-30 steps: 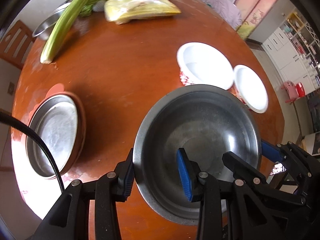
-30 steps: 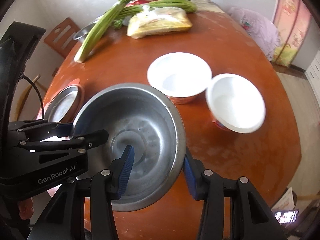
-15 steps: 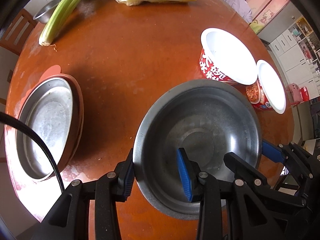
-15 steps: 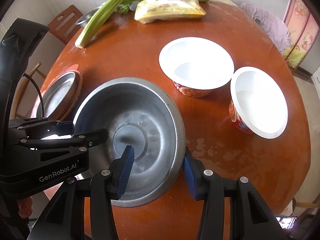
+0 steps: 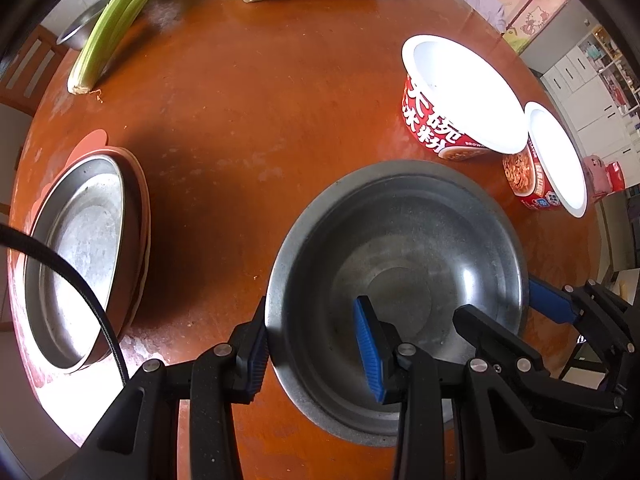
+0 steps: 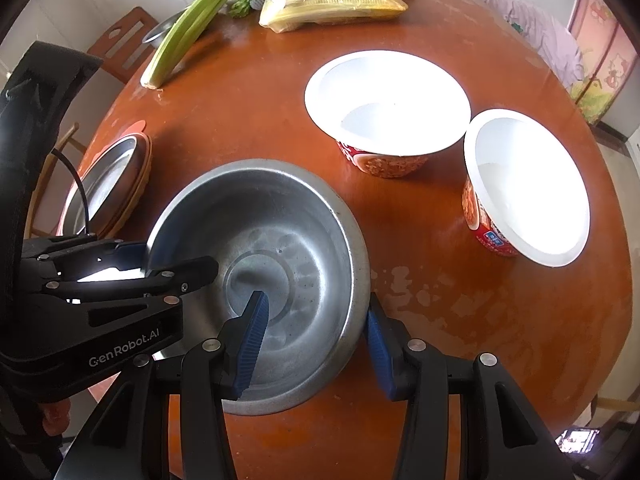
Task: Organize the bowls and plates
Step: 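Lift the steel bowl with the left tool and set it down nearer the stack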
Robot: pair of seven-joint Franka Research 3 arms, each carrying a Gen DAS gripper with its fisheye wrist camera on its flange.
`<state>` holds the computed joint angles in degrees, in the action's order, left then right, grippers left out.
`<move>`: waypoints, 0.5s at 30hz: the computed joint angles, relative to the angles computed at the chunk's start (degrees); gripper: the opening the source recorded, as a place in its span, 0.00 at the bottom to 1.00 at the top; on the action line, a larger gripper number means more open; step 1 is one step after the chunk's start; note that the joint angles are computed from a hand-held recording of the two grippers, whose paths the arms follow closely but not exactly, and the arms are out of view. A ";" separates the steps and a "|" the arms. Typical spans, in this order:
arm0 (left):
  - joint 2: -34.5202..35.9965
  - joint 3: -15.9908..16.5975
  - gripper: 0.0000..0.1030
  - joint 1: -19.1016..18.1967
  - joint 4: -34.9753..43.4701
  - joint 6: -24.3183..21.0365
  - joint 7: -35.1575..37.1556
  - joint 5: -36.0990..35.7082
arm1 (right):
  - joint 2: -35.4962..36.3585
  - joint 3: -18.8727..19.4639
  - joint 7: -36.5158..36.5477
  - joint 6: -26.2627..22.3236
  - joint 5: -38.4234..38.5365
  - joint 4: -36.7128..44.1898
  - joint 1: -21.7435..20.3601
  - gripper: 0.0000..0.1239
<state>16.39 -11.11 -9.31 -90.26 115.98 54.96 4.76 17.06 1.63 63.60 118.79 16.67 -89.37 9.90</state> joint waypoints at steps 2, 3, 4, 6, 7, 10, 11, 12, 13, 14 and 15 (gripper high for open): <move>0.61 0.02 0.38 -0.01 0.80 -0.27 0.04 0.03 | 0.07 -0.01 0.01 -0.26 0.22 0.13 -0.10 0.41; 0.97 -0.05 0.39 -0.10 1.55 -0.61 -0.11 -0.09 | 0.10 -0.04 0.03 -0.38 0.17 0.23 -0.12 0.41; 0.98 0.00 0.39 0.11 1.61 -0.65 0.13 -0.33 | 0.07 -0.08 0.10 -0.45 0.04 0.22 -0.10 0.41; 1.17 -0.02 0.39 0.07 1.85 -0.60 0.18 -0.32 | -0.01 -0.12 0.08 -0.44 0.08 0.18 -0.18 0.41; 1.04 -0.02 0.39 0.12 1.62 -0.49 0.30 -0.35 | -0.11 -0.15 0.17 -0.42 0.01 0.09 -0.17 0.41; 0.66 -0.04 0.39 0.35 1.04 -0.11 0.72 -0.71 | -0.37 -0.21 0.46 -0.50 0.15 -0.09 -0.29 0.41; 0.54 0.00 0.39 0.36 0.91 -0.01 0.75 -0.64 | -0.48 -0.23 0.55 -0.48 0.24 -0.21 -0.34 0.41; 0.40 0.02 0.39 0.38 0.73 0.18 0.77 -0.61 | -0.52 -0.24 0.59 -0.51 0.40 -0.21 -0.42 0.41; 0.27 0.06 0.39 0.41 0.54 0.34 0.76 -0.57 | -0.60 -0.26 0.63 -0.52 0.46 -0.21 -0.48 0.41; 0.19 0.08 0.39 0.38 0.56 0.36 0.68 -0.44 | -0.73 -0.27 0.64 -0.45 0.48 -0.28 -0.51 0.41; -0.01 0.11 0.39 0.36 0.41 0.47 0.68 -0.26 | -0.88 -0.28 0.54 -0.42 0.64 -0.36 -0.62 0.41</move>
<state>16.38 -11.00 -8.95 -89.86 116.45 55.64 4.50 16.18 1.35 64.14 118.37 17.31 -89.73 9.28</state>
